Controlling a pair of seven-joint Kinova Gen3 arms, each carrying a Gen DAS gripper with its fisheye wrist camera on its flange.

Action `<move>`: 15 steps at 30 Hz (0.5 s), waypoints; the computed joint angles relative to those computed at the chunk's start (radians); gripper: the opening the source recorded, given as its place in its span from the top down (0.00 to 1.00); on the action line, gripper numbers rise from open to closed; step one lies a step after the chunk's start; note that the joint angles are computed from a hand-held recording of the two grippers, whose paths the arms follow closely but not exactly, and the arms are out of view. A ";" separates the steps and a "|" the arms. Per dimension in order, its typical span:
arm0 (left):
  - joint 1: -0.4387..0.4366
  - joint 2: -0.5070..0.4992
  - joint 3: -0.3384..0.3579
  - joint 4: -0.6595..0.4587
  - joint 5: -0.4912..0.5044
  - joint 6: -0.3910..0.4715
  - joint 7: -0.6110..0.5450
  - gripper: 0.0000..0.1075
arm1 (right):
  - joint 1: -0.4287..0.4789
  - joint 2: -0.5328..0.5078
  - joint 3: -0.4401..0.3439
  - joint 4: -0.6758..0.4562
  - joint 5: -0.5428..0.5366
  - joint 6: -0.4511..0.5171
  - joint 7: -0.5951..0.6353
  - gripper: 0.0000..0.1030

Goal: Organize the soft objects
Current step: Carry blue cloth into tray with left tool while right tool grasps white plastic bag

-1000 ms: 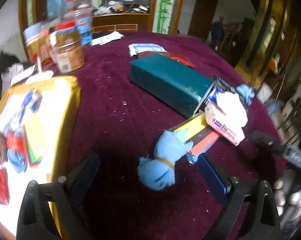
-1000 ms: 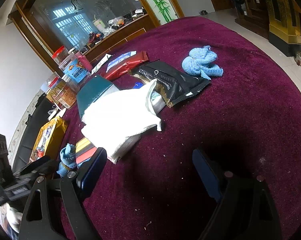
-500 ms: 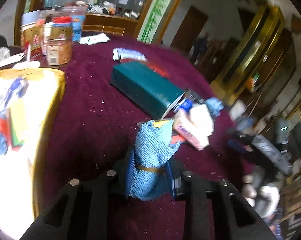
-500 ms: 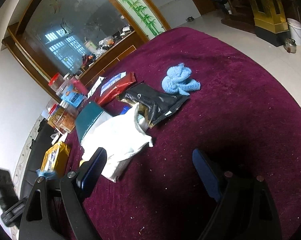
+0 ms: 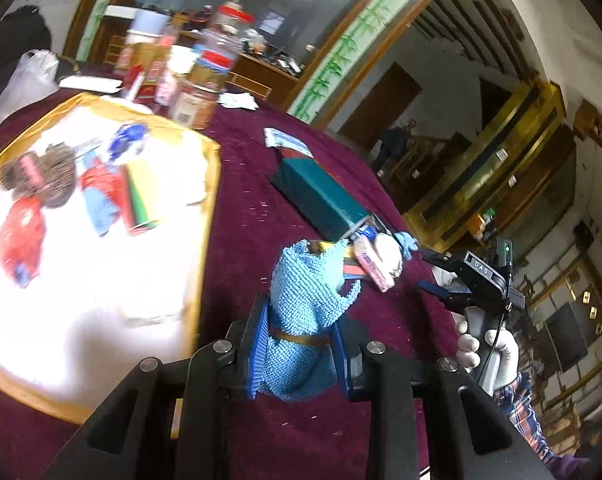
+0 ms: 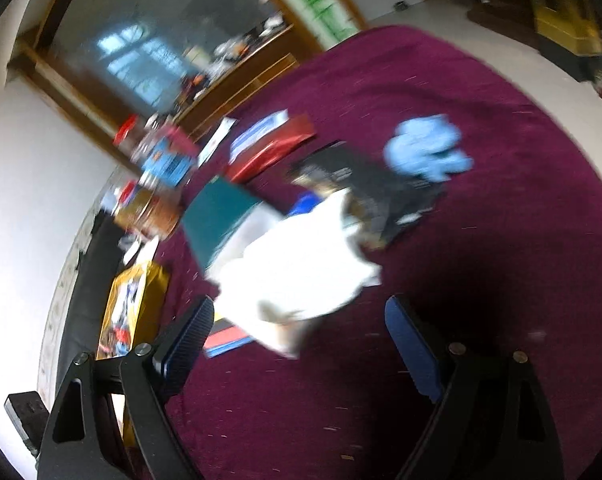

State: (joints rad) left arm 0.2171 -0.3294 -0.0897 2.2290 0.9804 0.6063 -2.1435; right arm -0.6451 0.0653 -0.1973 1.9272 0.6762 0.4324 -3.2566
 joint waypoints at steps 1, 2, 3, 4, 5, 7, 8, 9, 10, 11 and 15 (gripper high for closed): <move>-0.007 -0.008 -0.009 0.009 -0.005 0.003 0.001 0.73 | -0.001 0.029 -0.007 -0.041 -0.025 0.032 0.033 0.16; -0.017 -0.019 -0.016 0.017 -0.020 0.008 0.011 0.73 | -0.006 0.054 -0.005 -0.075 -0.048 0.055 0.049 0.16; -0.026 -0.029 -0.023 0.022 -0.034 0.014 0.020 0.73 | -0.012 0.070 0.003 -0.096 -0.069 0.065 0.057 0.16; -0.038 -0.045 -0.028 0.030 -0.053 0.019 0.036 0.73 | -0.012 0.091 0.010 -0.121 -0.106 0.077 0.076 0.16; -0.051 -0.061 -0.035 0.037 -0.075 0.023 0.052 0.73 | -0.016 0.105 0.020 -0.139 -0.132 0.086 0.082 0.16; -0.070 -0.088 -0.065 0.049 -0.111 0.033 0.073 0.73 | -0.035 0.135 0.039 -0.178 -0.139 0.119 0.061 0.16; -0.072 -0.095 -0.081 0.053 -0.119 0.034 0.075 0.73 | -0.065 0.151 0.064 -0.204 -0.128 0.158 0.055 0.18; -0.078 -0.105 -0.098 0.059 -0.128 0.037 0.080 0.73 | -0.103 0.165 0.095 -0.228 -0.112 0.191 0.054 0.41; -0.085 -0.116 -0.116 0.066 -0.139 0.039 0.084 0.73 | -0.122 0.171 0.112 -0.238 -0.111 0.208 0.064 0.67; -0.090 -0.127 -0.138 0.073 -0.147 0.043 0.082 0.73 | -0.122 0.169 0.110 -0.235 -0.110 0.208 0.059 0.75; -0.111 -0.153 -0.194 0.090 -0.180 0.042 0.080 0.73 | -0.141 0.129 0.093 -0.198 -0.034 0.224 -0.006 0.83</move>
State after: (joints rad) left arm 0.1060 -0.4824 -0.2838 2.3187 0.8003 0.6487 -2.0639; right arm -0.7865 0.1939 -0.1043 1.7295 0.6427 0.6564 -3.2626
